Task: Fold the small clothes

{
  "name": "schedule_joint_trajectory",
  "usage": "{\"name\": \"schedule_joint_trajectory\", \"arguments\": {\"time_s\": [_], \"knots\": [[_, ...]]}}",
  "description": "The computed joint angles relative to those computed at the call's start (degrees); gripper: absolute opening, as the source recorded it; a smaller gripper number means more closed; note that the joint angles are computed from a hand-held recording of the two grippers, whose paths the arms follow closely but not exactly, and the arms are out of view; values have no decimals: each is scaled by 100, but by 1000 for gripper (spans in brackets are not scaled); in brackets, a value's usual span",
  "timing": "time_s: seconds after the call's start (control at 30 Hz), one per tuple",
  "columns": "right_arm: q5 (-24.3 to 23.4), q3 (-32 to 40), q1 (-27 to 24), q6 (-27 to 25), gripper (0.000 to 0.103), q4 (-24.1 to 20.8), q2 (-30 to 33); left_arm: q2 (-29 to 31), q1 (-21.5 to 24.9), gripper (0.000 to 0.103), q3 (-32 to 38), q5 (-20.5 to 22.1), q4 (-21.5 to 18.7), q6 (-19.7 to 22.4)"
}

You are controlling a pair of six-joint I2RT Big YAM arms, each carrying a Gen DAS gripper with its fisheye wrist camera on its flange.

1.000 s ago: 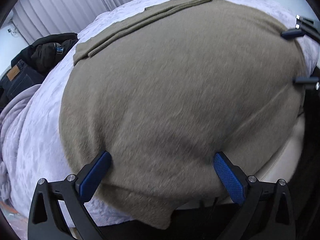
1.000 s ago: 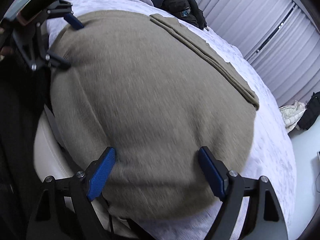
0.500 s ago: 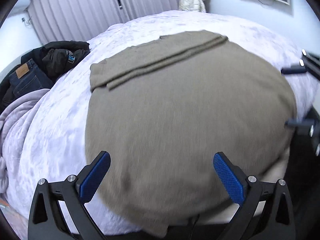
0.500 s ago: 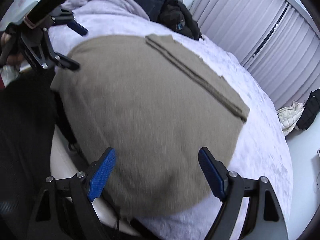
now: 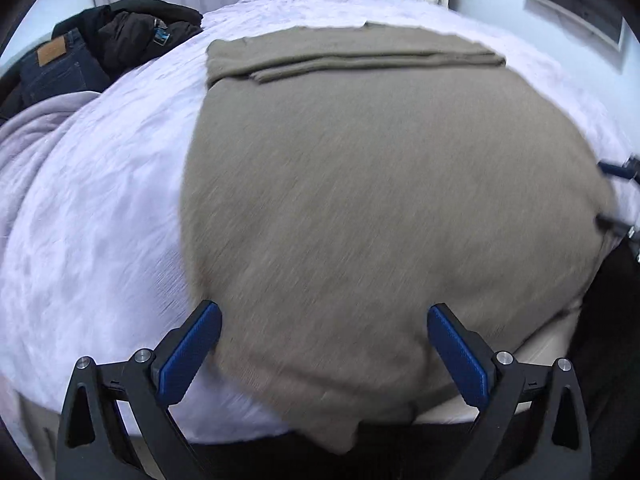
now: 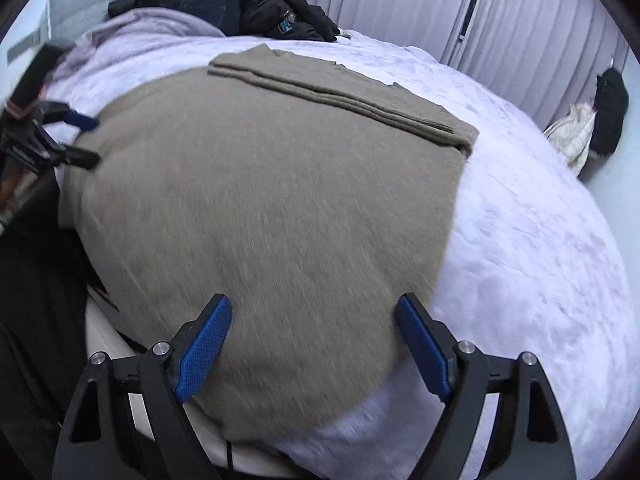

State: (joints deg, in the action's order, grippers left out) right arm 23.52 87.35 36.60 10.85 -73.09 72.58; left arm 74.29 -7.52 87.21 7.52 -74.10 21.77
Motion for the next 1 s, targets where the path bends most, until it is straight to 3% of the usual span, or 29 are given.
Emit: {"name": "schedule_joint_trajectory", "arguments": {"time_s": [0.07,0.13,0.27,0.37,0.43,0.53,0.63,0.67,0.7,0.8,1.0], "knots": [[120,197,84,257,86,-497,113,-245,40,103,-203,-314,104,162],[220,183,172,621,86,-714,-45,-398,87,103,-275,-375,128,235],[355,432,295,795,86,-412,-9,-287,-132,103,113,-318,213,-65],[588,1094,241,635,86,-306,538,342,-523,103,993,-471,232,-599],[542,1725,29,788,86,-475,1071,977,-793,103,1828,-707,64,-1023],[100,2605,-460,1623,86,-952,1795,2090,-959,103,3187,-891,-551,-1467],[-766,2861,-887,2648,86,-1379,2163,2704,-1029,103,3702,-1099,-1128,-1701],[-956,2676,-940,2815,86,-1342,2112,2775,-996,103,3635,-1025,-1288,-1753],[-791,2376,-857,2774,86,-1085,1939,2669,-934,103,3335,-870,-1196,-1817],[-40,1708,-392,2290,86,-672,1521,1698,-777,103,1897,-499,-159,-1947],[946,428,413,2126,87,114,645,240,-694,103,93,-437,686,-1700]]}}
